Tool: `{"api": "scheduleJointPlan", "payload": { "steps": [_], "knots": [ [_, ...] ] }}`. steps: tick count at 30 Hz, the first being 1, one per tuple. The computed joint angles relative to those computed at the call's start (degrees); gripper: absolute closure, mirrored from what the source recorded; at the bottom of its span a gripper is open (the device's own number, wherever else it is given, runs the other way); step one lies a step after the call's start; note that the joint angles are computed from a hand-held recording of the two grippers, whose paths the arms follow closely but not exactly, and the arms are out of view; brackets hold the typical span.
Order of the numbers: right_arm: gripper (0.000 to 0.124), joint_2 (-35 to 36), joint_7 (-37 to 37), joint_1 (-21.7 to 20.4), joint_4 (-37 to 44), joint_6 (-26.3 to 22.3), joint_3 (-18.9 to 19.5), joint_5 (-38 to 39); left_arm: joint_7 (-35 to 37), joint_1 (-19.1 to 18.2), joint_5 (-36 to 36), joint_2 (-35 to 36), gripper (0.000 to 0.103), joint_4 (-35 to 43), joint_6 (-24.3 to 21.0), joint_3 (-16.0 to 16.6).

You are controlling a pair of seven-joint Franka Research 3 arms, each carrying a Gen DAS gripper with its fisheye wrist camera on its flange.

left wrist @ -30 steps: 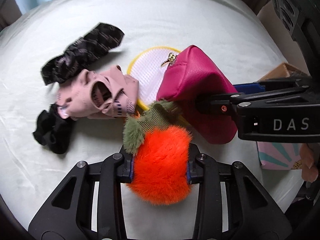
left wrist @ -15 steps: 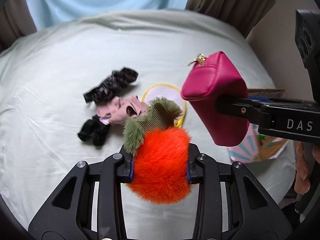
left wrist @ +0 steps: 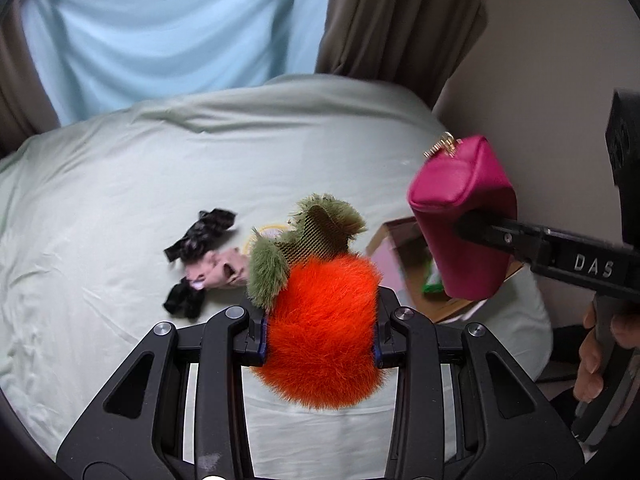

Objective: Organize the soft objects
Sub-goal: 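Carry pompom with left tool while right tool carries pink pouch into the box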

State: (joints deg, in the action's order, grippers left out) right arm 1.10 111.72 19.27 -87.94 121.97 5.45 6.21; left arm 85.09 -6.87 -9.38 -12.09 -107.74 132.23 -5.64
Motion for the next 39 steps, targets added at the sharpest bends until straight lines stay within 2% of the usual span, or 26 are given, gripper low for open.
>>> {"api": "scheduleJointPlan", "payload": {
  "steps": [5, 12, 16, 21, 31, 39],
  "knots": [
    [0.076, -4.2, -4.1, -3.0, -2.4, -1.7, -2.1, 0.9, -8.2, -1.0, 4.1, 3.2, 0.072, 5.6, -1.6, -3.3],
    [0.076, -5.6, -11.0, -8.4, -4.1, -5.6, -5.0, 2.8, -19.6, -4.9, 11.6, 11.9, 0.072, 13.7, -2.7, -7.4],
    [0.076, -4.5, -15.8, -11.0, -4.4, -7.1, -6.4, 4.8, -24.8, -7.4, 14.4, 18.3, 0.072, 19.3, -4.5, -8.4],
    [0.076, -1.5, -20.3, -13.7, -3.9, -8.9, -7.6, 7.4, -28.6, -10.2, 16.5, 27.1, 0.072, 28.2, -9.2, -8.6],
    [0.076, 4.0, -24.6, -15.9, -4.7, -9.3, -7.9, 9.0, -25.7, -12.5, 15.8, 42.2, 0.072, 43.3, -18.2, -8.2],
    [0.076, 6.2, -29.7, -15.3, -6.6, -8.7, -7.4, 5.4, -22.2, -14.6, 15.1, 52.9, 0.072, 56.7, -26.0, -7.3]
  ]
}}
